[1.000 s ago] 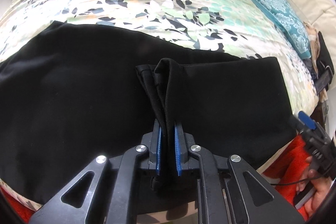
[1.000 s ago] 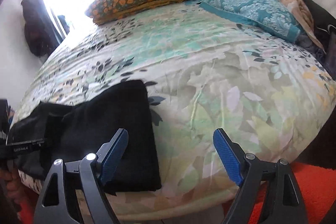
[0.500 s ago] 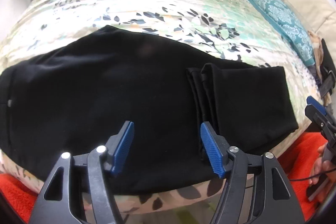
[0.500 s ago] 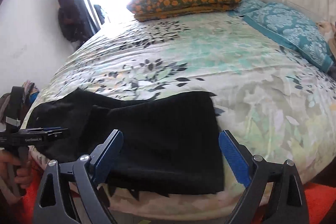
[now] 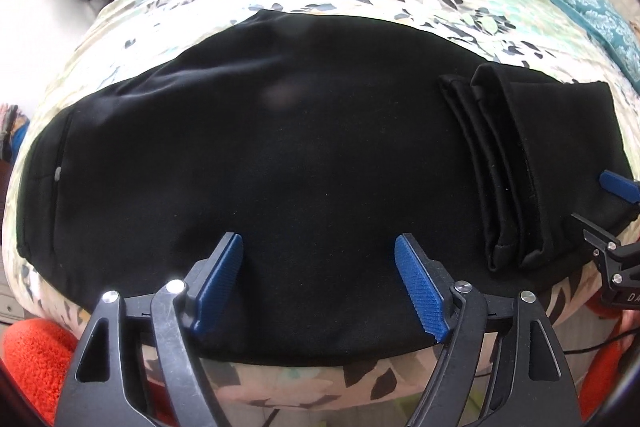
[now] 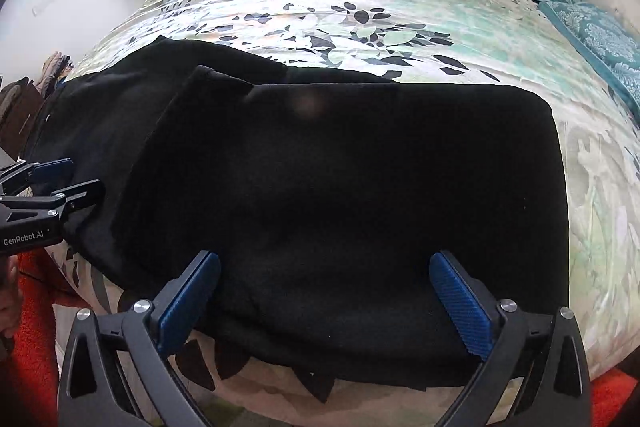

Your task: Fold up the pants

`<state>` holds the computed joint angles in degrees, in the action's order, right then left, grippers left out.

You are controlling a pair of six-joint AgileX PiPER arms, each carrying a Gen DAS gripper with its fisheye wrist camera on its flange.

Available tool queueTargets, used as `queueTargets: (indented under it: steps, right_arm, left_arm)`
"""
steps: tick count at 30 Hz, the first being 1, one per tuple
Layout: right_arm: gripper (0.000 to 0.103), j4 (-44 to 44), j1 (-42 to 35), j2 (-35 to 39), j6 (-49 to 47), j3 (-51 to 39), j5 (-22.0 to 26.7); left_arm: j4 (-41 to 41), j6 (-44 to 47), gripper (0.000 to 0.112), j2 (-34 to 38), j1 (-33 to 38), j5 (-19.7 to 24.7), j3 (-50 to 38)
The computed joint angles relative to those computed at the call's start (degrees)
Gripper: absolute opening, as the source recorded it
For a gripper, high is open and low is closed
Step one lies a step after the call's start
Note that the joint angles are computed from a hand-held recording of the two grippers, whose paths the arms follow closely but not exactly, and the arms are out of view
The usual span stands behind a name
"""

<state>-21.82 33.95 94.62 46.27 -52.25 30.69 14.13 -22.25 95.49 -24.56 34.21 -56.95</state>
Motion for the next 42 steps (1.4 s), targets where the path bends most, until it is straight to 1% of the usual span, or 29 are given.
queueTargets:
  steps: [4, 8, 11, 13, 14, 16, 17, 19, 20, 22, 25, 26, 27, 28, 29, 30, 31, 32, 33, 34, 35, 36, 38, 42]
  right_arm:
    - [0.103, -1.66, 0.38, 0.56, 2.37, -0.33, 0.27]
    - [0.103, -2.93, 0.8, 0.46, 3.82, -0.03, 0.14]
    - [0.103, -2.44, 0.69, 0.45, 3.27, -0.1, 0.35]
    - [0.103, -2.21, 0.72, 0.51, 3.03, -0.22, 0.49]
    - [0.103, -2.23, 0.8, 0.6, 3.12, -0.33, 0.53]
    - [0.103, -1.99, 0.7, 0.7, 2.83, -0.44, 0.48]
    - [0.103, -1.64, 0.62, 0.71, 2.38, -0.55, 0.6]
    - [0.103, -0.91, 0.5, 0.9, 1.62, -1.0, 1.04]
    - [0.103, -0.73, 0.41, 1.04, 1.35, -1.2, 1.15]
    - [0.103, -0.82, 0.36, 1.12, 1.33, -1.18, 0.98]
    - [0.103, -1.07, 0.34, 1.15, 1.54, -1.07, 0.64]
    - [0.103, -1.2, 0.37, 1.12, 1.71, -0.99, 0.55]
    - [0.103, -1.44, 0.43, 1.07, 2.04, -0.88, 0.45]
    - [0.103, -1.83, 0.54, 1.05, 2.57, -0.79, 0.39]
    - [0.103, -2.34, 0.79, 1.14, 3.36, -0.83, 0.45]
    - [0.103, -2.65, 0.89, 1.27, 3.83, -0.95, 0.56]
    - [0.103, -2.78, 0.96, 1.41, 4.14, -1.13, 0.76]
    - [0.103, -2.73, 0.98, 1.55, 4.2, -1.37, 1.03]
    - [0.103, -2.45, 0.96, 1.68, 3.95, -1.65, 1.33]
    - [0.103, -2.02, 0.83, 1.71, 3.48, -1.82, 1.51]
    - [0.103, -1.62, 0.7, 1.73, 3.05, -1.93, 1.61]
    - [0.103, -1.37, 0.59, 1.87, 2.75, -2.12, 1.7]
    - [0.103, -1.47, 0.61, 1.94, 2.93, -2.22, 1.77]
    - [0.103, -2.88, 0.92, 1.94, 4.64, -1.78, 1.19]
  left_arm:
    - [1.14, -0.81, 0.082, 0.2, -0.6, 0.21, -0.1]
    - [0.09, 0.38, 0.083, 0.16, -0.13, 0.16, -0.1]
    - [-0.05, 0.64, 0.087, 0.6, -0.29, 0.31, -0.49]
    - [-2.17, 2.79, 0.087, 0.62, 0.38, 1.52, -1.54]
    - [-5.55, 5.23, 0.087, -0.45, 2.01, 2.2, -2.04]
    - [-15.09, 12.51, 0.087, -4.69, 7.97, 0.62, -2.1]
    - [-19.71, 16.64, 0.087, -6.46, 11.71, 0.51, -2.86]
    - [-27.18, 24.13, 0.087, -7.67, 20.36, 2.03, -6.52]
    - [-30.17, 27.43, 0.087, -7.02, 25.0, 3.29, -8.99]
    - [-34.65, 32.18, 0.087, -3.65, 34.54, 5.78, -14.71]
    - [-36.21, 32.25, 0.087, 4.26, 46.23, 7.42, -23.09]
    - [-36.42, 32.44, 0.087, 7.96, 49.17, 8.74, -26.41]
    - [-34.64, 31.36, 0.087, 11.93, 50.96, 11.17, -30.08]
    - [-32.52, 30.25, 0.087, 16.35, 52.21, 14.73, -34.42]
    - [-32.25, 31.07, 0.087, 19.76, 52.91, 17.81, -37.03]
    - [-33.38, 34.01, 0.087, 22.51, 53.8, 20.99, -38.54]
    - [-35.2, 37.24, 0.087, 25.59, 54.35, 24.67, -40.89]
    - [-37.44, 39.92, 0.087, 27.29, 54.86, 26.68, -41.37]
    - [-40.3, 41.74, 0.09, 27.83, 55.53, 27.97, -40.27]
    - [-42.88, 42.3, 0.092, 29.41, 56.37, 30.28, -41.46]
    - [-43.86, 42.61, 0.096, 29.47, 56.7, 30.77, -40.96]
    - [-44.17, 42.66, 0.099, 30.59, 56.78, 31.71, -42.33]
    - [-44.46, 43.54, 0.103, 31.58, 56.4, 32.14, -42.63]
    - [-41.15, 42.42, 0.103, 32.59, 54.94, 33.37, -45.38]
